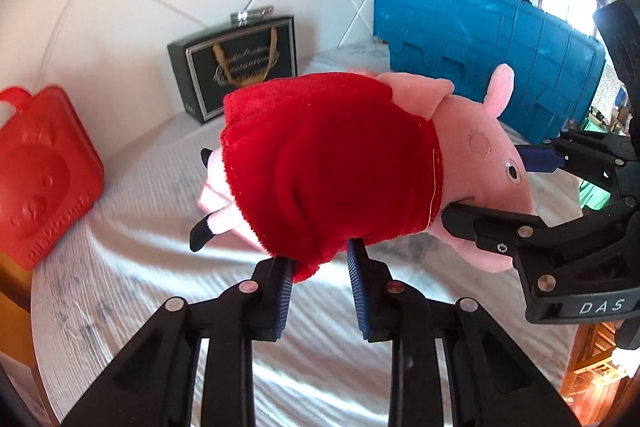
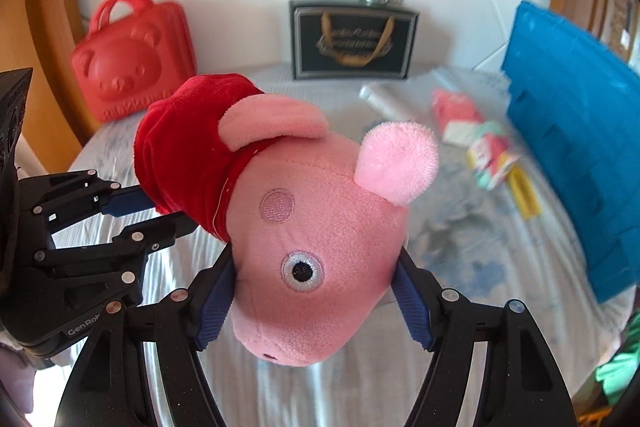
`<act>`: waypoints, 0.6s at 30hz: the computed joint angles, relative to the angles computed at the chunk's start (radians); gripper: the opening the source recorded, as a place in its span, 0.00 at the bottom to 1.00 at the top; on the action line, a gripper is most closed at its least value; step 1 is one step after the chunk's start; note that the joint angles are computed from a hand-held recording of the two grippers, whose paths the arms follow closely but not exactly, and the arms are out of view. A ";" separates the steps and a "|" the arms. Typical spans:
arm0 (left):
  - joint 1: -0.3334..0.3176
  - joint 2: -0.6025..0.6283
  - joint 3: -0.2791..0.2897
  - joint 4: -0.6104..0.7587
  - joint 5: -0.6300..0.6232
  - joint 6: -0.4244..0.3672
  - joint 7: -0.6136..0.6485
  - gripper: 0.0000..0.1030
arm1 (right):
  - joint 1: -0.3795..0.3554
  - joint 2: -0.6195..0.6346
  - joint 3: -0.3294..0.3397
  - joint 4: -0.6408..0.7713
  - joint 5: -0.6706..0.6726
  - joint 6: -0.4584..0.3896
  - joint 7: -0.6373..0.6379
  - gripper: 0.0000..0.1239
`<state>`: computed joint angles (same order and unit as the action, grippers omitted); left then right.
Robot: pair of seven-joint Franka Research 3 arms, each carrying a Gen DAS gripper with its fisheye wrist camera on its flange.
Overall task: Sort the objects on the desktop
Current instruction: 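Lift the pig plush with both grippers and carry it over the blue bin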
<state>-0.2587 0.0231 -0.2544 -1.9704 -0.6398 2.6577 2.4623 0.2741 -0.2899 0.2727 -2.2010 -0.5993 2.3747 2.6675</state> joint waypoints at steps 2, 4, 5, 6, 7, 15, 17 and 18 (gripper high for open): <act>-0.012 -0.008 -0.010 0.014 -0.002 0.014 -0.009 0.25 | -0.005 -0.040 -0.003 -0.009 -0.008 -0.015 -0.007 0.58; -0.027 -0.016 -0.018 0.025 0.002 0.030 -0.028 0.25 | -0.017 -0.085 -0.006 -0.026 -0.010 -0.020 -0.026 0.58; -0.036 -0.017 -0.021 0.035 0.007 0.036 -0.041 0.25 | -0.026 -0.112 -0.009 -0.035 -0.010 -0.021 -0.040 0.58; -0.046 -0.015 -0.026 0.049 0.017 0.042 -0.057 0.25 | -0.036 -0.133 -0.008 -0.043 -0.008 -0.021 -0.051 0.58; -0.056 -0.010 -0.031 0.066 0.035 0.050 -0.078 0.25 | -0.048 -0.157 -0.007 -0.052 -0.007 -0.022 -0.065 0.58; -0.180 0.165 -0.090 0.354 0.412 0.118 -0.426 0.25 | -0.163 -0.385 -0.103 -0.163 0.029 0.061 -0.259 0.58; -0.257 0.269 -0.078 0.519 0.577 0.102 -0.573 0.25 | -0.196 -0.439 -0.163 -0.181 0.034 0.092 -0.349 0.58; -0.296 0.323 -0.071 0.606 0.639 0.090 -0.632 0.25 | -0.213 -0.458 -0.185 -0.184 0.036 0.103 -0.390 0.58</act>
